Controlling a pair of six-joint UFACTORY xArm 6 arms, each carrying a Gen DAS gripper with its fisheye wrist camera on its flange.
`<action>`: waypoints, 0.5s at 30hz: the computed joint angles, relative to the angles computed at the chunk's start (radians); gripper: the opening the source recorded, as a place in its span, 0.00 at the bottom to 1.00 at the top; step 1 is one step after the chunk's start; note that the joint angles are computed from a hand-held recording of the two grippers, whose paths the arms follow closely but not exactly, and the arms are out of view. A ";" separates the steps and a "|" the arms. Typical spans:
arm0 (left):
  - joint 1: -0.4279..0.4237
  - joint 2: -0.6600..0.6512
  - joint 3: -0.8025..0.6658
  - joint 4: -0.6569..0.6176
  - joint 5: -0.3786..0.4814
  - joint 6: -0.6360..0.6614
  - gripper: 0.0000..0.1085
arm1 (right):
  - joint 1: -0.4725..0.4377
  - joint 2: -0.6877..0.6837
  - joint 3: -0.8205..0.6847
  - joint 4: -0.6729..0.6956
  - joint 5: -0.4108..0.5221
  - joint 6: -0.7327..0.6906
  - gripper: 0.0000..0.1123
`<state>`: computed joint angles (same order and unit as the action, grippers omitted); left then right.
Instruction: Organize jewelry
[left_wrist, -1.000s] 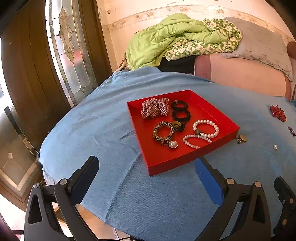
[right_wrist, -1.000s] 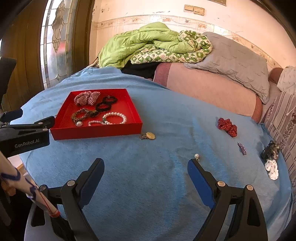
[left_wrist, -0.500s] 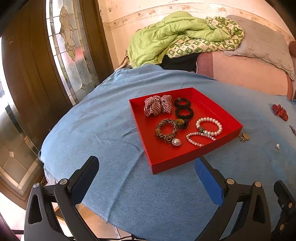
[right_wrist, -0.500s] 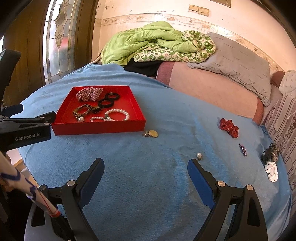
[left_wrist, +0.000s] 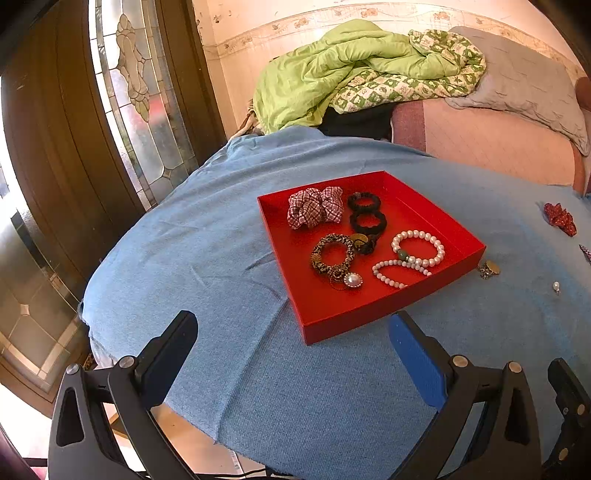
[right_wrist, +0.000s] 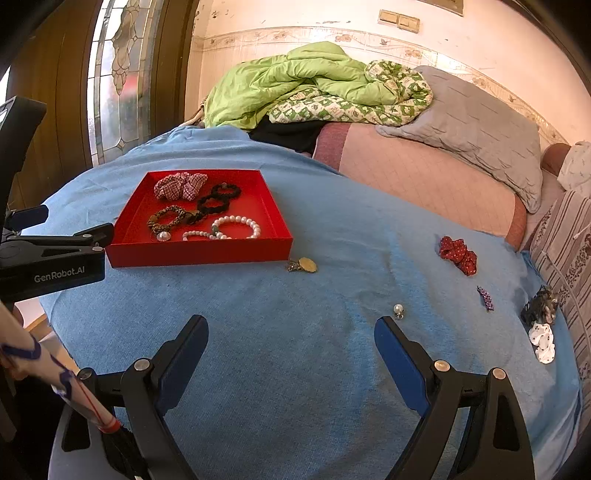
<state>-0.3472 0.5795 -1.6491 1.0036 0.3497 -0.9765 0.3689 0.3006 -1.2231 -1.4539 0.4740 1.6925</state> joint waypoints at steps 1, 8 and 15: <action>0.000 0.000 0.000 -0.001 -0.001 0.001 0.95 | 0.000 0.000 0.000 0.002 0.000 -0.001 0.84; 0.000 0.001 0.000 0.000 0.003 0.001 0.95 | 0.001 0.001 -0.001 0.004 0.001 -0.004 0.84; 0.000 0.001 -0.001 -0.002 0.002 0.004 0.95 | 0.003 0.001 -0.002 0.008 0.003 -0.007 0.84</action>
<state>-0.3468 0.5810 -1.6502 1.0020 0.3519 -0.9728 0.3721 0.3019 -1.2249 -1.4462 0.4767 1.6855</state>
